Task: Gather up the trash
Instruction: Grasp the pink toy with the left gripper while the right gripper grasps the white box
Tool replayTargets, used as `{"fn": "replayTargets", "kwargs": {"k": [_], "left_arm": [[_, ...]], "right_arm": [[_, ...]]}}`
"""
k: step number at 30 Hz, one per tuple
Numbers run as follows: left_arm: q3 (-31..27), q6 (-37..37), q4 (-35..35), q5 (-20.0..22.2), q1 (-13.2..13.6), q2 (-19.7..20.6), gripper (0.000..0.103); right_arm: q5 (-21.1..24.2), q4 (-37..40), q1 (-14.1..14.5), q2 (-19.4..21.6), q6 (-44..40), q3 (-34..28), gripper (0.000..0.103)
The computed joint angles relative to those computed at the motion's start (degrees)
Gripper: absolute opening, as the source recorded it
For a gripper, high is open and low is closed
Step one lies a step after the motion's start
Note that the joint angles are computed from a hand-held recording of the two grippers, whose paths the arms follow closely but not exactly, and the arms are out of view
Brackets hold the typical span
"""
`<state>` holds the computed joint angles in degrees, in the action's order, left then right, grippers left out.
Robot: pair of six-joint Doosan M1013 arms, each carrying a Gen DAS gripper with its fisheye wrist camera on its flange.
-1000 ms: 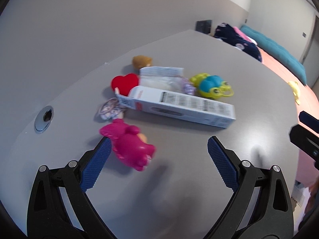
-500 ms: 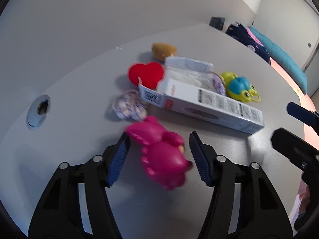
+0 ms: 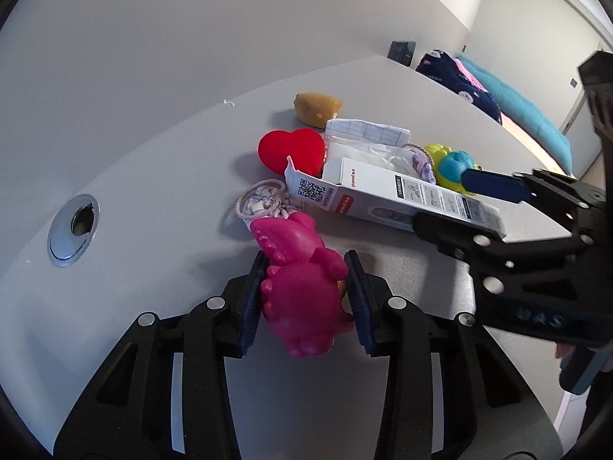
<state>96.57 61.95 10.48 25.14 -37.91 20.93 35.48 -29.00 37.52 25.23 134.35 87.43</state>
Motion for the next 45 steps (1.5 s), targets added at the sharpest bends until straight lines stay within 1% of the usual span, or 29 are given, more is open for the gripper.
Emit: {"fn": "replayTargets", "kwargs": {"k": [2, 3, 7, 9, 13, 14, 16, 17, 18, 21, 23, 26, 28, 31, 34, 35, 39, 45], "left_arm": [[0.1, 0.6, -0.6, 0.1, 0.2, -0.1, 0.040], [0.1, 0.7, -0.8, 0.0, 0.2, -0.1, 0.040], [-0.1, 0.8, -0.7, 0.2, 0.2, 0.0, 0.040], [-0.1, 0.7, -0.6, 0.3, 0.1, 0.0, 0.040], [-0.2, 0.6, -0.4, 0.4, 0.1, 0.1, 0.040], [-0.2, 0.7, -0.4, 0.4, 0.1, 0.1, 0.040], [-0.2, 0.8, -0.6, 0.3, 0.1, 0.1, 0.040], [-0.2, 1.0, -0.8, 0.3, 0.1, 0.1, 0.040], [-0.2, 1.1, -0.9, 0.3, 0.1, 0.1, 0.040], [-0.2, 1.2, -1.3, -0.1, 0.2, 0.1, 0.039], [0.0, 0.2, -1.2, -0.1, 0.3, 0.0, 0.038], [0.3, -1.9, 0.6, -0.1, 0.2, -0.2, 0.038], [0.7, -2.4, 1.2, -0.4, 0.1, -0.7, 0.038], [1.2, -3.1, 2.4, -0.3, -0.2, -1.3, 0.038], [1.5, -3.5, 3.1, -0.2, -0.4, -2.0, 0.038], [1.6, -3.9, 3.7, -0.2, -0.6, -2.2, 0.038], [1.6, -5.1, 5.7, 0.0, -1.4, -3.1, 0.038], [1.1, -5.7, 7.6, 0.5, -3.8, -3.8, 0.038]], "right_arm": [[0.3, 1.3, -0.2, 0.4, -1.9, -0.6, 0.064], [0.4, 2.4, -0.2, 0.7, -3.3, -0.8, 0.060], [1.7, 3.1, 0.0, 1.2, -5.6, -1.5, 0.056], [2.5, 4.8, -0.1, 1.3, -8.0, -1.9, 0.056], [6.2, 9.5, -0.6, 2.4, -15.0, -4.1, 0.055], [6.3, 11.5, -1.0, 2.4, -16.4, -4.3, 0.054], [5.7, 15.0, -1.6, 2.3, -18.5, -4.3, 0.046], [5.2, 16.4, -1.8, 2.2, -19.2, -4.2, 0.044], [5.0, 16.4, -1.8, 2.2, -19.1, -4.2, 0.041], [4.4, 15.3, -1.2, 1.9, -17.3, -3.7, 0.029], [3.7, 13.4, -0.7, 1.5, -14.2, -3.1, 0.029], [2.1, 12.8, -0.4, 0.7, -11.1, -2.0, 0.029], [1.6, 13.9, -0.3, 0.1, -11.8, -1.4, 0.029], [1.4, 12.8, 0.0, -0.7, -10.7, -0.7, 0.029], [-0.3, 11.8, -0.2, -2.4, -8.7, 1.0, 0.029], [-0.7, 11.5, 0.0, -2.1, -7.8, 0.8, 0.029], [-2.1, 8.4, 0.4, -3.8, -3.3, 2.8, 0.029], [-3.4, 2.9, 0.5, -7.2, 4.1, 6.4, 0.029]]}}
